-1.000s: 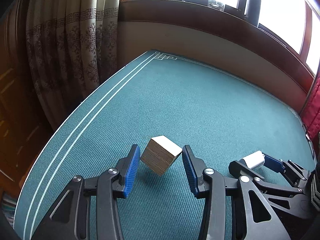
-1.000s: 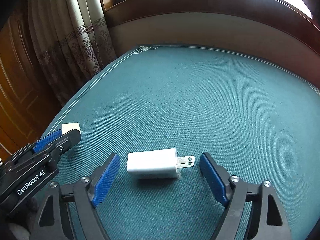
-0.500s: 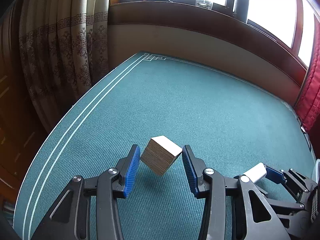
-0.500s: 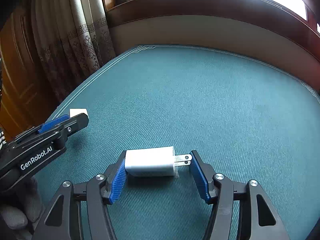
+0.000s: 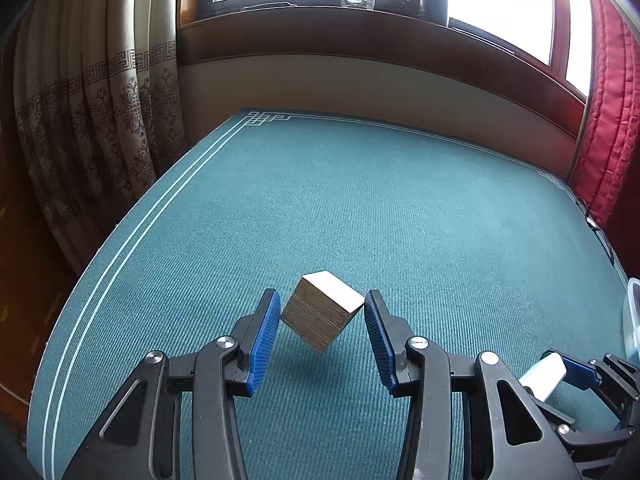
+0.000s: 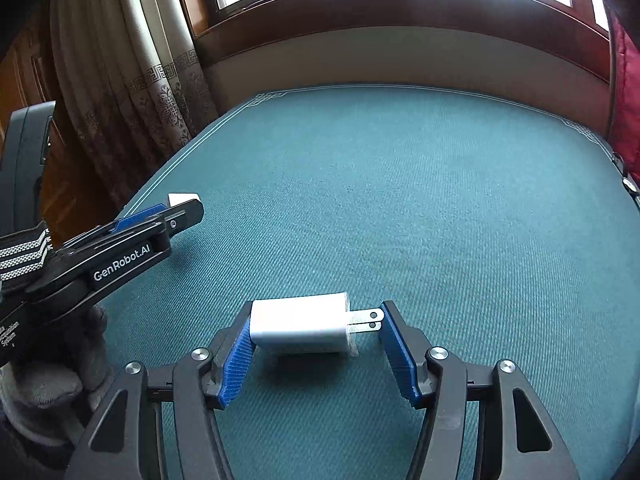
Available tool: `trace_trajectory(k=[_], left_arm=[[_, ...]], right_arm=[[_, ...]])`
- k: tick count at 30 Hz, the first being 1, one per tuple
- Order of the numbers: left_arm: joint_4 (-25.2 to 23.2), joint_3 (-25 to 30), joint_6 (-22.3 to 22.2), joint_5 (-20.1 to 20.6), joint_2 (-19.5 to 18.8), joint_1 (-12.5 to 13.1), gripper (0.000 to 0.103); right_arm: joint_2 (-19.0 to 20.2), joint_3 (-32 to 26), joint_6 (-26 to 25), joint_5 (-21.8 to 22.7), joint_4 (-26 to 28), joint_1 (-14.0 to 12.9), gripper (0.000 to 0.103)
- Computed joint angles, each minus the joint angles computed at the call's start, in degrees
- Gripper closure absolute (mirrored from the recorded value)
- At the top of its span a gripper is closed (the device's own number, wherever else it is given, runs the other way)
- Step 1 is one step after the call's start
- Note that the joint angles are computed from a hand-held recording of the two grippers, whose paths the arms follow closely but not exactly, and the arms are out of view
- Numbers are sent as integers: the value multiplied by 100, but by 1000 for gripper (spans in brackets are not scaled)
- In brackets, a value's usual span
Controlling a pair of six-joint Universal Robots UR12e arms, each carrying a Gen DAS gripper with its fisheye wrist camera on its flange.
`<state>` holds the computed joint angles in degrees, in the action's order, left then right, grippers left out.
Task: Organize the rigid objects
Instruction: 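Carry the charger in the right gripper and beige block in the left toward the basin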
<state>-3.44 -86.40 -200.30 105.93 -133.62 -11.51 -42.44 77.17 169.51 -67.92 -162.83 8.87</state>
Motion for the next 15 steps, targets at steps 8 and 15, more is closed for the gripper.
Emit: trace_trajectory(k=[8,15], left_arm=[[-36,16,-11,97,7,-32,58],[-15,41,157,313,-4,-149,58]], right_arm=[[-242,475,125,9,-297,-135,40],[-394,752,276,74,-506,-246,40]])
